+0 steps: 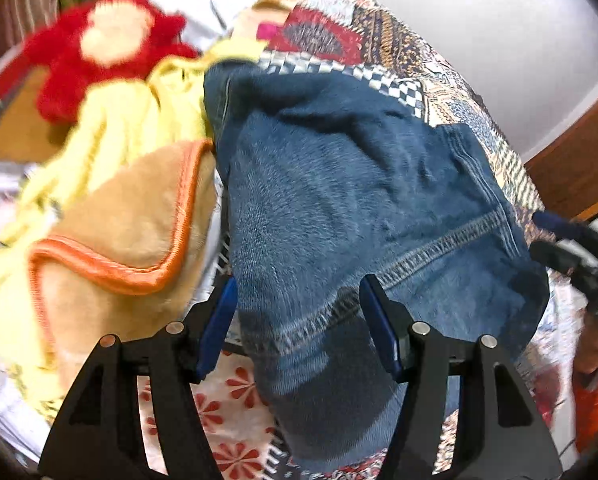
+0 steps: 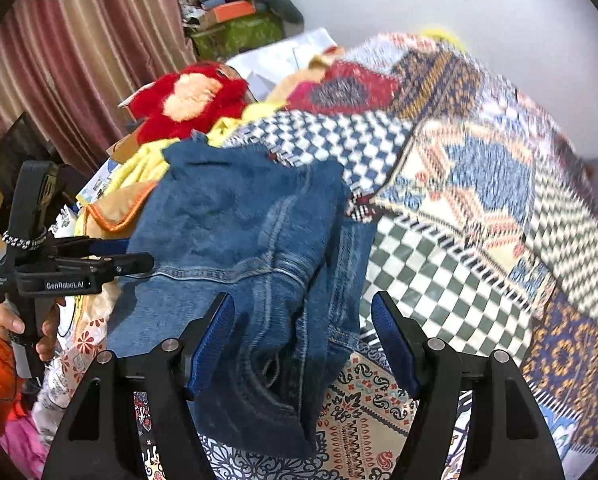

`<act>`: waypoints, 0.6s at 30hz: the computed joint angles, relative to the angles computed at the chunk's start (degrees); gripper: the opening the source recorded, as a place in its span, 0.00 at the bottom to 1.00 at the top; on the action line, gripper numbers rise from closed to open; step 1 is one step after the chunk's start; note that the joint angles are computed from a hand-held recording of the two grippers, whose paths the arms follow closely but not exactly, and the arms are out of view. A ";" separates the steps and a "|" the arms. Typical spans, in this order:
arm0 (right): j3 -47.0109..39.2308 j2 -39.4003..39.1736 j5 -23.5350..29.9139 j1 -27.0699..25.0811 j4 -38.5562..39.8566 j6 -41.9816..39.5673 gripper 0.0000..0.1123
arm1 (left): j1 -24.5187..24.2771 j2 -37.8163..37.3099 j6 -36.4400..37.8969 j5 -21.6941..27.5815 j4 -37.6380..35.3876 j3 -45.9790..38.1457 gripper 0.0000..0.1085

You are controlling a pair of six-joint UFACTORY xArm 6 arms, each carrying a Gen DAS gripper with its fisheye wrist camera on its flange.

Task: Fold large clothes
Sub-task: 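Lower the denim bundle onto the quilt and open both grippers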

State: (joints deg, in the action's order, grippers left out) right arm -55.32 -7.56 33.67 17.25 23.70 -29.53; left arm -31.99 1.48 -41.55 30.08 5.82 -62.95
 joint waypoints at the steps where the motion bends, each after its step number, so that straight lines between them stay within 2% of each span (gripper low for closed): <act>1: 0.38 -0.51 -0.42 0.42 -0.25 -0.12 0.61 | -0.19 -0.58 -0.99 0.30 2.56 0.24 0.57; 6: 0.90 0.54 -0.22 2.47 -4.98 2.62 0.61 | -1.98 -1.35 -4.18 0.88 11.41 0.51 0.59; 9: 1.36 2.35 -0.06 2.66 -9.45 5.58 0.61 | -2.84 2.03 -3.18 0.57 12.20 -1.82 0.63; 11: 1.28 3.14 0.63 1.39 -5.69 3.63 0.66 | -3.46 3.94 -2.46 2.06 11.98 -2.95 0.67; 13: -0.03 4.00 3.56 -0.87 -1.22 2.00 0.73 | -3.70 4.64 -3.01 1.85 13.08 -2.76 0.69; 15: -1.46 4.80 7.20 -3.01 2.74 -0.17 0.74 | -4.01 3.77 -4.95 1.00 15.72 -1.17 0.76; 16: -2.04 5.15 9.25 -4.11 4.62 -1.25 0.74 | -4.13 3.17 -6.46 1.27 17.47 -0.50 0.83; 18: -2.22 5.21 11.22 -5.19 6.45 -2.50 0.74 | -3.82 1.36 -6.67 -0.53 17.64 1.86 0.85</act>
